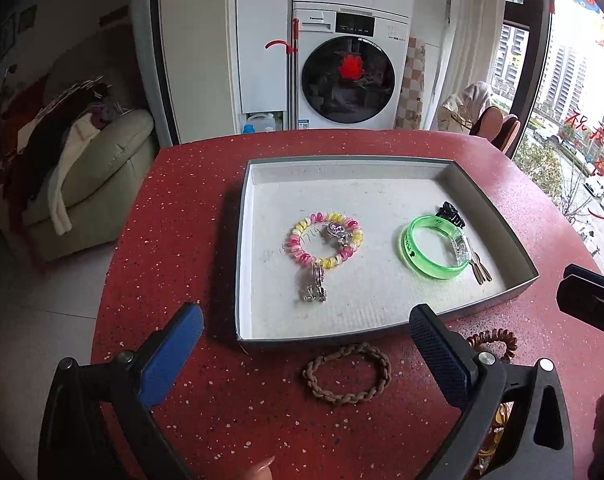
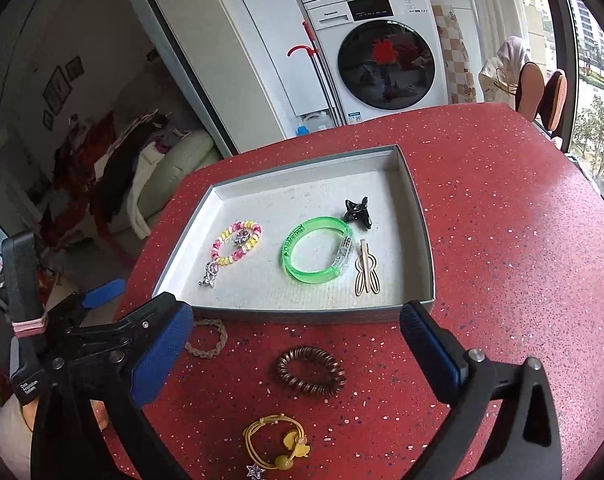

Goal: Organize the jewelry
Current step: 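Lift both open tools out of the tray toward the remaining jewelry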

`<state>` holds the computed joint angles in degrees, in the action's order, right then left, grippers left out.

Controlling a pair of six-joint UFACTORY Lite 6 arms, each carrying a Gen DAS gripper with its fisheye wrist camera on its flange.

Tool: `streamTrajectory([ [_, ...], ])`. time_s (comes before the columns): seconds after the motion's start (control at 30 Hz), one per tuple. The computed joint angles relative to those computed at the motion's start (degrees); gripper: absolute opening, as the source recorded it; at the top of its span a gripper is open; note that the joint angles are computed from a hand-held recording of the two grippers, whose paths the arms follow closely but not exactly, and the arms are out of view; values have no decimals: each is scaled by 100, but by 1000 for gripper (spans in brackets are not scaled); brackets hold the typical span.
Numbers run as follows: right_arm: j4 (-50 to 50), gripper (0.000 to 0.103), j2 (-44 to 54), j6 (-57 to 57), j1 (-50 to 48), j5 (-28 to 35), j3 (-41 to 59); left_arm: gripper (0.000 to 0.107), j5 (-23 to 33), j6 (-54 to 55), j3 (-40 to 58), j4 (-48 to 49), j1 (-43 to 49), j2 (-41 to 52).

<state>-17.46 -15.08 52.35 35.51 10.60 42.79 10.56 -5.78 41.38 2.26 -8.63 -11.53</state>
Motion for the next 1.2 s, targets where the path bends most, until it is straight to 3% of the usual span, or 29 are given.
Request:
streamTrajectory([
  [0.1,-911,103,-125,957,283,181,0,103,139,361,-154,-316,0,-190],
  [0.27,-1731,103,-239,1839,703,556,13,103,230,-1334,-488,1463,-228,-605],
  [0.37,-1815,103,-286,1962,894,747,16,103,267,-1227,-644,1384,-184,-811],
  [0.5,-1501,103,-341,1723,1042,944,0,103,277,-87,-760,322,17,-934],
  [0.67,-1035,103,-502,1336,1086,1106,-134,103,347,667,-947,-351,116,-1015],
  [1.2,-323,103,-1408,1124,1314,1236,-1484,103,398,406,-1553,-232,268,-1253],
])
